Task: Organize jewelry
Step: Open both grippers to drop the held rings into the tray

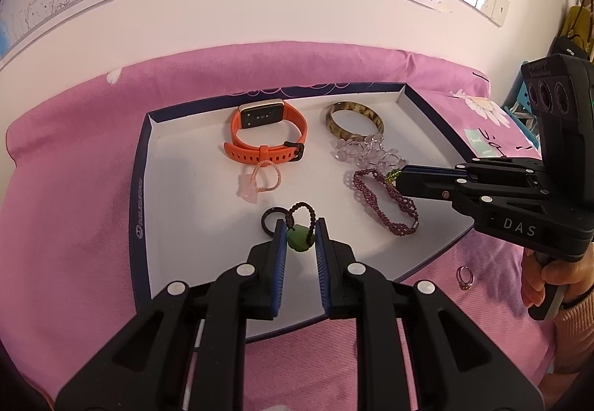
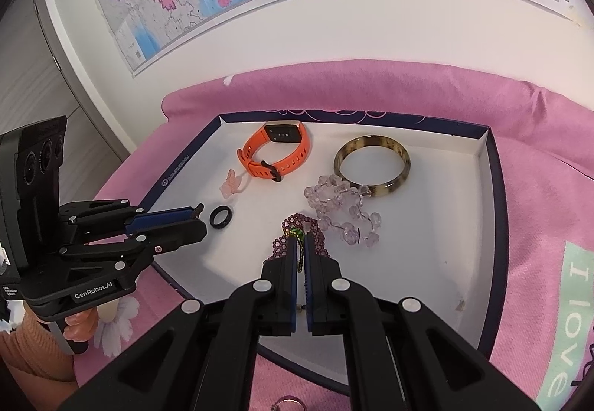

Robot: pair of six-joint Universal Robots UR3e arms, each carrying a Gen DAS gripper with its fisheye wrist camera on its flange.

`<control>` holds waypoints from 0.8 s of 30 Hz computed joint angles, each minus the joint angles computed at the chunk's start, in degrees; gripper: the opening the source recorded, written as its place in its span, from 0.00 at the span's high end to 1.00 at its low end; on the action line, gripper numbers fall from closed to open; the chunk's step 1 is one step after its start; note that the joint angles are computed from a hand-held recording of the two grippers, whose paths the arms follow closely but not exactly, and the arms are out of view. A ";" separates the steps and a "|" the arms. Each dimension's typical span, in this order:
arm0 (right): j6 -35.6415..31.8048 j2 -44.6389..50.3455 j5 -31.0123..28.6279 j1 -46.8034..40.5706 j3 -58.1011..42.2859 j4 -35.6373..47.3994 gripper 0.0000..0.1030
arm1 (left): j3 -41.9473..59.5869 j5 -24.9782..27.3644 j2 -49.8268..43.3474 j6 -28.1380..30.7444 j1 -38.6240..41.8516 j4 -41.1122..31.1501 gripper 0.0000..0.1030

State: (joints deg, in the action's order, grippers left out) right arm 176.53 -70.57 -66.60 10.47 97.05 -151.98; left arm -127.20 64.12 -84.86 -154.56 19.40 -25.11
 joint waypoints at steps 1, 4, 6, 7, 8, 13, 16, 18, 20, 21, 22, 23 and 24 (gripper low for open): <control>-0.02 0.24 -0.11 0.14 -0.29 0.16 0.98 | 0.10 0.15 -0.17 -0.08 -0.07 -0.03 0.85; 0.13 0.82 -0.46 0.42 -0.83 0.40 0.98 | 0.43 0.74 -0.81 -0.38 -0.38 0.09 0.85; 0.19 1.10 -0.79 0.59 -0.96 0.40 0.98 | 0.69 1.07 -1.24 -0.61 -0.55 0.09 0.85; 0.23 1.33 -0.85 0.67 -1.19 0.55 0.98 | 0.91 1.23 -1.53 -0.78 -0.70 0.07 0.85; 0.30 1.46 -1.00 0.75 -1.30 0.59 0.98 | 1.11 1.44 -1.83 -0.95 -0.85 0.06 0.85; 0.65 1.95 -1.27 0.90 -1.42 0.54 0.96 | 1.38 2.19 -2.81 -1.13 -1.43 0.62 0.84; 1.28 1.88 -1.42 0.81 -1.02 -0.11 0.91 | 1.25 2.29 -2.81 -1.16 -1.44 0.79 0.84; 1.47 1.66 -1.18 0.61 -0.57 -0.48 0.91 | 1.03 2.38 -2.49 -1.26 -1.40 0.92 0.81; 1.66 1.48 -1.05 0.46 -0.37 -0.72 0.91 | 0.69 2.26 -2.28 -1.49 -1.25 1.39 0.73; 1.75 1.18 -0.91 0.29 0.09 -1.07 0.91 | 0.28 2.29 -1.91 -1.42 -1.15 1.77 0.73; 1.85 0.85 -0.80 0.14 0.50 -1.35 0.90 | 0.09 2.14 -1.59 -1.40 -1.01 1.73 0.70; 1.94 0.55 -0.68 0.01 0.87 -1.63 0.88 | -0.09 1.77 -1.19 -1.38 -0.70 1.54 0.66; 2.12 -0.03 -0.69 -0.14 1.53 -2.08 0.85 | -0.46 1.53 -0.69 -1.41 -0.39 1.68 0.66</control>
State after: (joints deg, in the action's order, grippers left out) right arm 178.66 -70.60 -67.29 10.33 98.58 -154.06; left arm -127.66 65.65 -85.55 -155.97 19.01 -23.43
